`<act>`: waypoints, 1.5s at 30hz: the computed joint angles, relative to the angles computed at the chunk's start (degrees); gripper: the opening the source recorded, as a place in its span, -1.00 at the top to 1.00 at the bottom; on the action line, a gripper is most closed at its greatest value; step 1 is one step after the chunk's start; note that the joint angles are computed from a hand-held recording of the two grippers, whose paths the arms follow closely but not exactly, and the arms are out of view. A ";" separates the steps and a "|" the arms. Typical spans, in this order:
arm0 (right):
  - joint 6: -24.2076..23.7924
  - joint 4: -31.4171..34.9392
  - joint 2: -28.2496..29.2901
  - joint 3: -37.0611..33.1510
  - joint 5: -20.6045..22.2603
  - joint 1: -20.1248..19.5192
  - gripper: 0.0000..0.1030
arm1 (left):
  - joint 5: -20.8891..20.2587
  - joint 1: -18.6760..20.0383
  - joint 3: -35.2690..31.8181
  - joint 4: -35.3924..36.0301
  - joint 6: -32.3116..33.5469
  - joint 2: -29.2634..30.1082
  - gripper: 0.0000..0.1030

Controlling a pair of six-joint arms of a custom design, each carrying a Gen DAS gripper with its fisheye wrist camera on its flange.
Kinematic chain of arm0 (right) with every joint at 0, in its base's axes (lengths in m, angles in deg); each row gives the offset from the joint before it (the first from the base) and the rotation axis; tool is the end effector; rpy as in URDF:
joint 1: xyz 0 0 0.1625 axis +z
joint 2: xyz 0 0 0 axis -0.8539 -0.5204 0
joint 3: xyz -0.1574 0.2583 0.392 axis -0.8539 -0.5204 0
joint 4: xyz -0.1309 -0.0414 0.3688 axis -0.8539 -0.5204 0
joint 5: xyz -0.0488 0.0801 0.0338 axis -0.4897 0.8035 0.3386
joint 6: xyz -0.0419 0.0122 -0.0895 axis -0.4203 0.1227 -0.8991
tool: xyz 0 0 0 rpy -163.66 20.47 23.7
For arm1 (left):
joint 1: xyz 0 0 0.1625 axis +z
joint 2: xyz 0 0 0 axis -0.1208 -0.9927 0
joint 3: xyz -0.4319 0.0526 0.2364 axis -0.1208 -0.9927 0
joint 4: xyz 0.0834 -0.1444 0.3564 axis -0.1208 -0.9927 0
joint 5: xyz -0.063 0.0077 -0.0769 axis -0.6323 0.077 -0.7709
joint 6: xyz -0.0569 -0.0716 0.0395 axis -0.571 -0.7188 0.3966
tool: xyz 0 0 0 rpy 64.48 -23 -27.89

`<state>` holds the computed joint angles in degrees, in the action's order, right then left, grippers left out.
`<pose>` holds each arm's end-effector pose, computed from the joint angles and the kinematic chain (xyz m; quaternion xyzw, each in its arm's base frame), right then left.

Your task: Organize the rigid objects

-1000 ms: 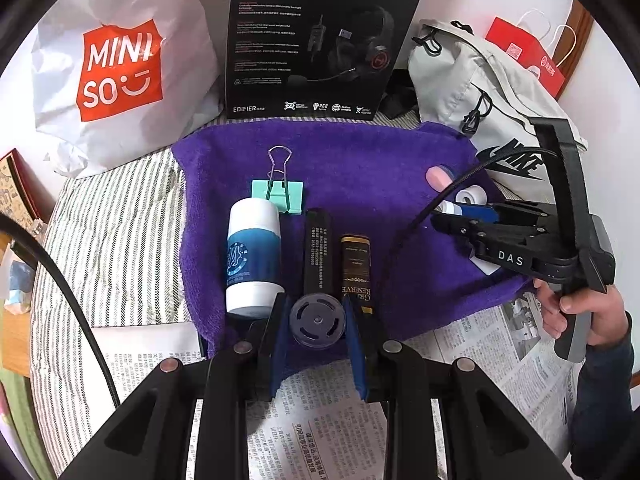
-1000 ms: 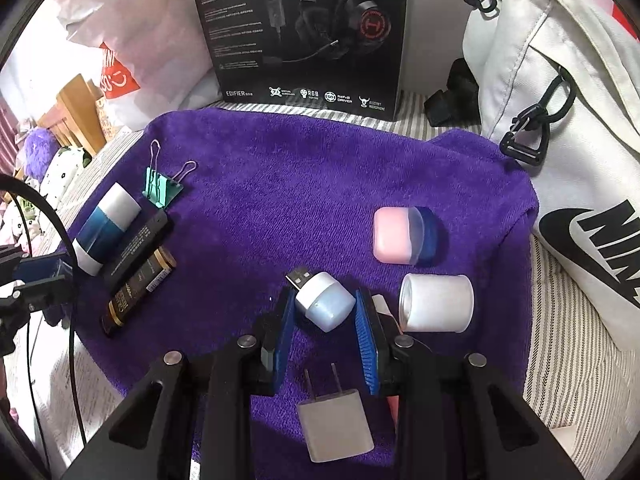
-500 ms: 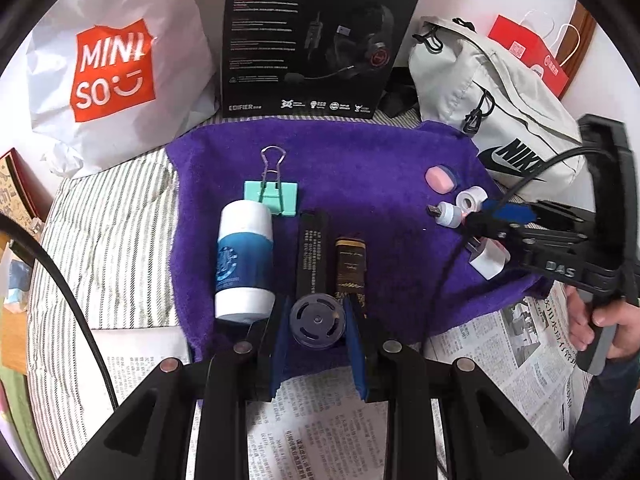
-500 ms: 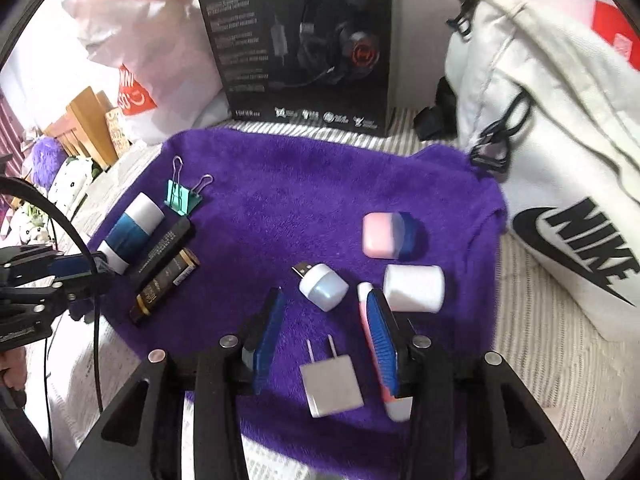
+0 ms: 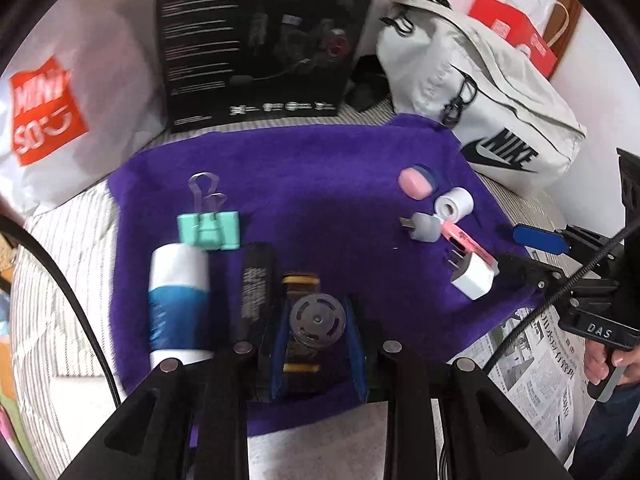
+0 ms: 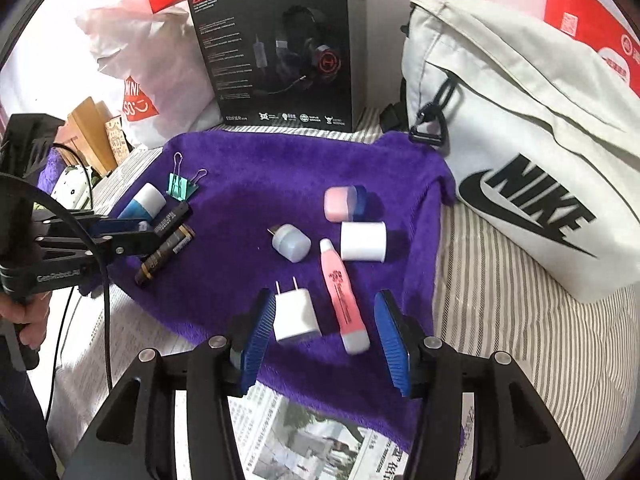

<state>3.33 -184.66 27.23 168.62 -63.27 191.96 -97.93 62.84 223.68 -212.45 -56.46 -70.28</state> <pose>0.3364 -0.2670 -0.0265 0.1805 -0.9001 0.2558 0.3030 -0.0075 -0.3390 0.3081 0.2762 0.9216 -0.1431 0.2322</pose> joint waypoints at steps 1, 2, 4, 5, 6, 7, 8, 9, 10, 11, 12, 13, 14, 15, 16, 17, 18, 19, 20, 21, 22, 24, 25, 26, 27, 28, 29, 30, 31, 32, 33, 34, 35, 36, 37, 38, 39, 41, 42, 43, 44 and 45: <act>0.09 -0.65 0.02 0.37 0.14 -0.05 0.00 | -0.20 -0.18 0.14 -0.35 0.14 0.54 0.50; 0.18 -1.08 0.02 0.65 0.22 -0.07 0.00 | -0.45 -0.30 0.26 -0.75 0.29 1.22 0.50; 0.43 -1.64 0.02 1.12 0.26 -0.17 0.00 | -0.58 -0.50 0.46 -1.41 0.39 2.58 0.50; 0.57 -1.90 0.06 1.36 0.26 -0.26 0.00 | -0.71 -0.52 0.54 -1.70 0.53 3.11 0.50; 0.70 -2.12 0.03 1.66 0.29 -0.35 0.00 | -1.09 -0.44 0.63 -2.12 0.98 3.70 0.50; 0.77 -2.46 0.01 2.00 0.35 -0.51 0.00 | -1.26 -0.34 0.64 -2.46 1.35 4.24 0.50; 0.82 -2.71 0.00 2.22 0.34 -0.59 0.00 | -1.15 -0.27 0.70 -2.74 1.51 4.77 0.50; 0.93 -2.89 -0.01 2.42 0.27 -0.67 0.00 | -0.85 -0.23 0.79 -2.94 1.53 5.32 0.50; 1.09 -3.14 -0.01 2.70 0.21 -0.74 0.00 | -0.68 -0.05 0.80 -3.21 1.73 5.79 0.50; 1.11 -3.37 -0.03 2.91 0.24 -0.80 0.00 | -0.61 0.11 0.86 -3.52 1.80 6.22 0.50; 1.13 -3.61 -0.02 3.11 0.28 -0.87 0.00 | -0.62 0.19 0.89 -3.68 1.83 6.44 0.50; 1.08 -3.80 0.01 3.21 0.31 -0.94 0.00 | -0.58 0.18 0.97 -3.76 1.94 6.59 0.50; 0.96 -4.26 0.11 3.32 0.36 -0.96 0.00 | -0.42 0.07 1.10 -3.86 2.04 6.77 0.50; 0.94 -4.45 0.15 3.38 0.43 -0.96 0.00 | -0.06 -0.17 1.34 -4.05 2.22 6.84 0.50; 0.89 -4.48 0.19 3.38 0.41 -0.95 0.00 | 0.13 -0.32 1.49 -4.22 2.34 6.87 0.50; 0.82 -4.35 0.23 3.31 0.32 -0.89 -0.01 | 0.17 -0.38 1.56 -4.26 2.38 6.86 0.50; 0.83 -4.27 0.28 3.24 0.23 -0.86 -0.01 | 0.14 -0.33 1.58 -4.26 2.45 6.78 0.50; 0.82 -4.24 0.30 3.19 0.21 -0.85 -0.02 | 0.09 -0.36 1.71 -4.53 2.57 6.82 0.50; 0.85 -4.22 0.32 3.18 0.20 -0.82 -0.02 | 0.04 -0.33 1.84 -4.81 2.86 6.79 0.50; 0.85 -4.22 0.32 3.18 0.20 -0.82 -0.02 | -0.01 -0.28 1.95 -4.98 3.21 6.71 0.50; 0.88 -4.20 0.31 3.18 0.25 -0.82 -0.02 | -0.03 -0.24 2.02 -5.06 3.48 6.63 0.50; 0.86 -4.23 0.32 3.18 0.28 -0.84 -0.02 | -0.05 -0.23 2.08 -5.05 3.54 6.60 0.50; 0.87 -4.10 0.29 3.17 0.27 -0.84 -0.02 | -0.12 -0.20 2.07 -4.89 3.58 6.49 0.50; 0.91 -3.99 0.28 3.16 0.24 -0.81 -0.02 | -0.35 -0.17 2.05 -4.66 3.66 6.34 0.45; 1.00 -3.86 0.25 3.15 0.20 -0.75 -0.02 | -1.00 0.09 1.94 -4.48 3.79 6.15 0.42; 1.10 -3.71 0.21 3.15 0.15 -0.68 -0.02 | -1.66 0.41 1.84 -4.33 3.89 5.93 0.36; 1.30 -3.50 0.17 3.17 0.02 -0.59 -0.02 | -1.90 0.45 1.86 -4.03 3.82 5.65 0.34; 1.49 -3.36 0.10 3.22 -0.10 -0.47 -0.02 | -1.76 0.23 1.97 -3.58 3.49 5.34 0.34; 1.53 -3.33 -0.01 3.34 -0.10 -0.36 -0.02 | -1.73 0.09 2.06 -3.35 3.35 5.20 0.31; 1.63 -3.27 -0.10 3.42 -0.15 -0.23 -0.02 | -1.75 0.00 2.11 -3.12 3.27 5.05 0.27; 1.75 -3.16 -0.19 3.49 -0.28 -0.06 -0.02 | -1.72 -0.12 2.17 -2.79 2.98 4.81 0.25; 1.98 -2.89 -0.36 3.55 -0.51 0.20 -0.02 | -1.63 -0.25 2.22 -2.37 2.68 4.50 0.21; 2.15 -2.76 -0.49 3.63 -0.74 0.45 -0.02 | -1.40 -0.48 2.30 -2.00 2.27 4.17 0.20; 2.28 -2.69 -0.62 3.71 -0.86 0.62 -0.02 | -1.08 -0.68 2.32 -1.52 1.79 3.69 0.20; 2.46 -2.61 -0.82 3.84 -1.00 0.85 -0.03 | -0.95 -0.85 2.24 -0.86 1.39 3.15 0.20; 2.63 -2.65 -0.94 3.97 -1.14 1.11 -0.04 | -0.91 -1.15 2.19 0.09 1.01 2.21 0.20; 2.84 -2.74 -1.06 4.14 -1.37 1.44 -0.05 | -0.80 -1.49 2.17 0.73 0.73 1.53 0.20; 3.43 -2.58 -1.28 4.28 -1.69 2.02 -0.06 | 0.30 -2.65 2.22 2.40 -0.36 -0.09 0.06; 3.94 -2.48 -1.40 4.42 -1.68 2.35 -0.06 | 1.45 -3.63 2.37 3.47 -1.30 -1.27 -0.01; 4.38 -2.29 -1.50 4.47 -1.65 2.61 -0.06 | 2.28 -4.41 2.58 4.12 -1.88 -2.34 -0.10; 5.04 -1.97 -1.56 4.47 -1.71 2.95 -0.08 | 2.96 -5.23 2.77 4.92 -2.46 -3.65 -0.13; 5.84 -1.50 -1.65 4.51 -1.92 3.32 -0.15 | 3.47 -5.96 2.86 6.12 -3.29 -5.17 -0.15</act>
